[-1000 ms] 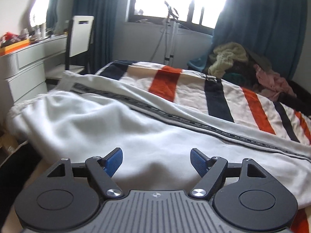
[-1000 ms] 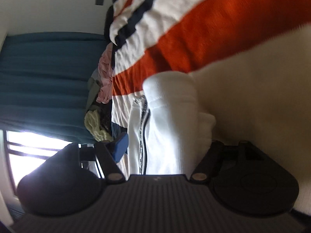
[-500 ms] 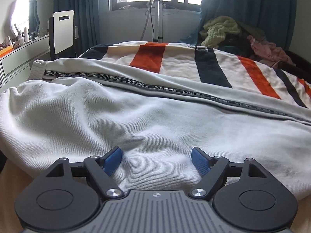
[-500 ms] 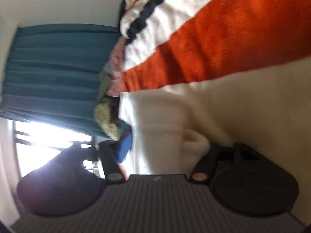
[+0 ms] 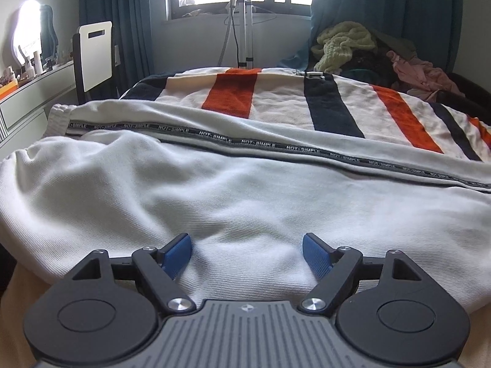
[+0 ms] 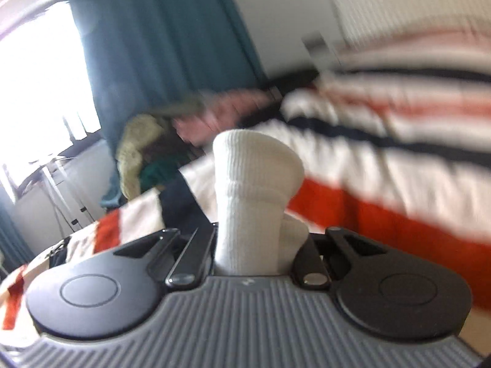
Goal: Fold clothes
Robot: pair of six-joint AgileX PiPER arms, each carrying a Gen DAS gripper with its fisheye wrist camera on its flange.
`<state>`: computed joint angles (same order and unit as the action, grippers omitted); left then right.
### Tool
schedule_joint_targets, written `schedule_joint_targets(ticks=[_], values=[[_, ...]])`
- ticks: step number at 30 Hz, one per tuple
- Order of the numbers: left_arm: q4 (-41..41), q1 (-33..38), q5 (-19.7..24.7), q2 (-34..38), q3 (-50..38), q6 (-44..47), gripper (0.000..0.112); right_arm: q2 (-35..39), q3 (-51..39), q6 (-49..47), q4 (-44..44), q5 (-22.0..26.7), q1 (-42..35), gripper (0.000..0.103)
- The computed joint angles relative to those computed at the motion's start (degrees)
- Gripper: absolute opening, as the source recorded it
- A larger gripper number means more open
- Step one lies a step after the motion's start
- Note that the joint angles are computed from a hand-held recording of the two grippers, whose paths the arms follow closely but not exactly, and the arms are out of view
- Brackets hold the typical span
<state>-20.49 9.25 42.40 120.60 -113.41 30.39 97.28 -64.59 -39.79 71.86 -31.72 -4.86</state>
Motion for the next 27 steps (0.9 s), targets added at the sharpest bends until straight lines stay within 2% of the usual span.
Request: schedule_joint_targets(ticks=[5, 8, 12, 14, 16, 21, 23, 25, 27], values=[[-3.36, 1.2, 1.78, 0.07, -2.58, 1.25, 0.081, -1.59, -3.32, -14.18, 2.08, -13.72, 13.65, 0.014], [-5.89, 2.31, 1.05, -0.45, -3.02, 2.82, 0.081, 1.7, -9.05, -23.6, 1.81, -18.21, 20.56, 0.014], [-9.63, 4.65, 3.34, 0.92, -7.81, 2.08, 0.081, 8.7, -17.93, -35.57, 1.94, -22.95, 30.61, 0.014], [-11.79, 6.28, 5.96, 2.07, -11.51, 1.09, 0.081, 13.3, -23.3, -40.17, 2.81, -22.83, 34.55, 0.014], [-14.02, 8.05, 7.67, 2.98, -14.62, 0.5, 0.081, 17.99, -28.1, -44.96, 6.48, -20.41, 38.32, 0.013], [-18.6, 12.04, 8.2, 4.07, -17.82, -0.6, 0.081, 31.36, -38.02, -61.61, 17.4, -12.38, 44.43, 0.014], [-17.86, 12.52, 9.26, 5.32, -19.68, -1.9, 0.081, 35.52, -41.57, -65.98, 22.8, -12.14, 45.93, 0.014], [-17.1, 12.57, 10.22, 6.67, -21.52, -2.95, 0.081, 36.04, -40.97, -64.41, 22.47, -13.39, 46.27, 0.014], [-16.45, 12.26, 11.89, 8.54, -24.21, -4.62, 0.081, 34.31, -40.81, -67.32, 26.2, -11.79, 45.42, 0.016]])
